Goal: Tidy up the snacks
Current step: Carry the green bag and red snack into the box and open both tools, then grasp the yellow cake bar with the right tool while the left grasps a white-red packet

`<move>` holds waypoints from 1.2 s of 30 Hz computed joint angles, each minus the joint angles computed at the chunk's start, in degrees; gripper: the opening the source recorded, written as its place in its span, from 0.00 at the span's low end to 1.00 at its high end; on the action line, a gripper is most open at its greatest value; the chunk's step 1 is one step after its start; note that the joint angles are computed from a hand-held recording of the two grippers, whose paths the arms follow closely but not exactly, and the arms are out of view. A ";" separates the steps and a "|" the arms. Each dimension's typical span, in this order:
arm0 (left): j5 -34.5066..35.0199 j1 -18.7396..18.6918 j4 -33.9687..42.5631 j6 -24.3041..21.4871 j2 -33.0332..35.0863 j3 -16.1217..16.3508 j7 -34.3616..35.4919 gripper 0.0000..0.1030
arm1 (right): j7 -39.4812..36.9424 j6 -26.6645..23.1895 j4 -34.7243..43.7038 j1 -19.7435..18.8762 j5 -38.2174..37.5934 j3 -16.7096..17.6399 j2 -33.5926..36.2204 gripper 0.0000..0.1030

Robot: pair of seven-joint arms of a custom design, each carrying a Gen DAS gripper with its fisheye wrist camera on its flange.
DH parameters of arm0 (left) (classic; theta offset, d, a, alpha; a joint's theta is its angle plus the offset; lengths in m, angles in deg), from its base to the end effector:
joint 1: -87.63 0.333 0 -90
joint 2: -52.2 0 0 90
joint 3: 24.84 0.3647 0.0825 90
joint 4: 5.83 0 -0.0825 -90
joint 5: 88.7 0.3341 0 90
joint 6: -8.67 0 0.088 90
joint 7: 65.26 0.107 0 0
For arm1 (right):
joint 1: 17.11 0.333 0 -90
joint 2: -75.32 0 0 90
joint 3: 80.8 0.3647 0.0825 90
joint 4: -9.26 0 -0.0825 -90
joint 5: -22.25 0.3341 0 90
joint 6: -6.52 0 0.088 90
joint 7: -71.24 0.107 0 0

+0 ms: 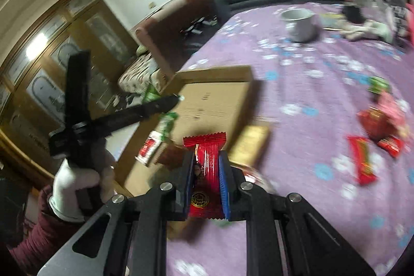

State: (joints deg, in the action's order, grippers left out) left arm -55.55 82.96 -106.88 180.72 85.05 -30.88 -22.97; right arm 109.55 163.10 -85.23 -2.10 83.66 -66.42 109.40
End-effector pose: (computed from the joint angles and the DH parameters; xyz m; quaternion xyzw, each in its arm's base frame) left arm 0.6759 -0.1532 0.3881 -0.7092 0.6187 -0.2795 0.1899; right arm 0.6423 0.2816 0.3814 -0.7638 0.4949 0.0437 0.4121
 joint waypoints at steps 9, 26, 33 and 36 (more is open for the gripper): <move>-1.65 2.45 -1.98 1.81 1.07 0.96 -1.68 0.45 | 12.55 0.61 10.28 5.18 -11.94 -1.97 7.37 0.41; 9.02 -10.02 -14.37 14.77 -8.73 14.70 -16.17 0.73 | 21.65 3.67 7.33 4.44 -19.61 -5.92 8.74 0.42; 10.98 -17.48 -15.03 16.14 -9.46 20.56 -18.54 0.73 | 29.53 2.38 9.64 8.73 -29.18 -10.92 11.07 0.39; 10.25 -15.90 -14.34 15.65 -9.03 17.80 -17.79 0.73 | 30.95 2.77 9.31 8.77 -30.92 -10.88 10.98 0.23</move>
State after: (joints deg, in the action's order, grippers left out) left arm -45.30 67.06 -121.22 196.37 76.02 -13.08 -40.76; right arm 140.50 165.87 -75.91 6.67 52.74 -77.30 120.38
